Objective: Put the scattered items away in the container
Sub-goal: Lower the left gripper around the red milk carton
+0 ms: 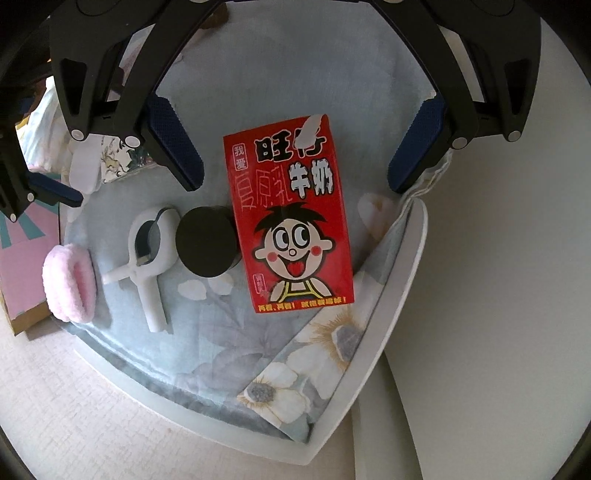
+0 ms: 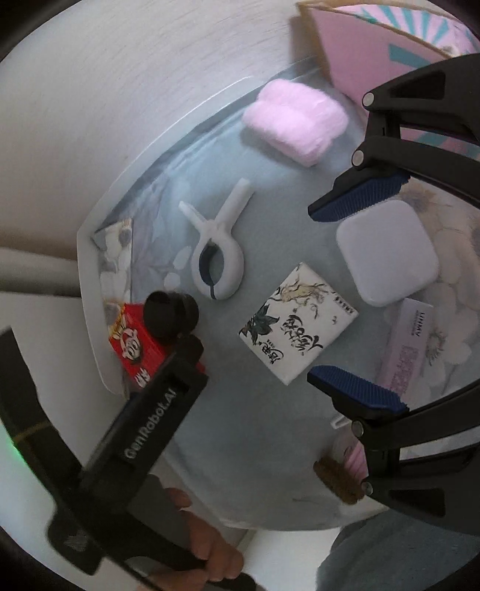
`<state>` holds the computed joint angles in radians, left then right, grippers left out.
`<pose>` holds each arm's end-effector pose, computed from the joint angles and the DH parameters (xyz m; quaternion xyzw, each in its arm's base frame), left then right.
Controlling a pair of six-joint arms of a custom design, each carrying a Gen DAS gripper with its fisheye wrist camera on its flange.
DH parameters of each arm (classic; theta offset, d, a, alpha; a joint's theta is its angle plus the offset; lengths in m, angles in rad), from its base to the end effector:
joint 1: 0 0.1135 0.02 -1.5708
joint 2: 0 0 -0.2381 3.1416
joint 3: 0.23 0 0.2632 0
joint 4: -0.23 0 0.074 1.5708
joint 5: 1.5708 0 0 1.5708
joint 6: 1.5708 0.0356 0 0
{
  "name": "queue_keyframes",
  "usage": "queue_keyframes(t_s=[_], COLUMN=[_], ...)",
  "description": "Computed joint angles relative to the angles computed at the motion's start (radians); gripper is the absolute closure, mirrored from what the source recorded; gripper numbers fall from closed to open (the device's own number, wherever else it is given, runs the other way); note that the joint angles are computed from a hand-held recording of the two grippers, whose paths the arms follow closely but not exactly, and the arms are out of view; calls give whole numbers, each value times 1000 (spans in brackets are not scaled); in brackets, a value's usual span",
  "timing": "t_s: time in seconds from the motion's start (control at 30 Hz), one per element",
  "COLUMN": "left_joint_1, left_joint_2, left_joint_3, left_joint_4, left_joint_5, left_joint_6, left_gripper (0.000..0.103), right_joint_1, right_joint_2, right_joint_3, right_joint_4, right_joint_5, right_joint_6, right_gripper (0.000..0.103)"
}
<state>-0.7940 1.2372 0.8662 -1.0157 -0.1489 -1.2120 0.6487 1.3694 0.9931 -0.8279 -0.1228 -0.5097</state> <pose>0.1598 -0.1551 0.1941 -0.2127 0.9700 -0.0375 0.1117 0.2141 0.1678 0.2064 -0.5465 0.8152 0.0728 0.1773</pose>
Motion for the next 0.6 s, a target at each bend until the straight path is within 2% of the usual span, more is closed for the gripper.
queue_keyframes(t_s=[0.17,0.4,0.6], left_joint_1=[-18,-29,-47], left_joint_2=[5,-16,-37], left_joint_3=[2,-2,-4], left_joint_4=[4,-18,-44], left_joint_5=[-20,-32,-43], left_joint_6=[-7,-28,-57], left_gripper=[5,13,21], right_joint_1=[45,78,28], right_joint_2=[21,96,210], right_joint_3=[-15,12,124], right_joint_4=[51,75,-16], right_joint_5=[47,58,-43], right_joint_6=[-49,-134,-164], right_gripper=[26,26,26])
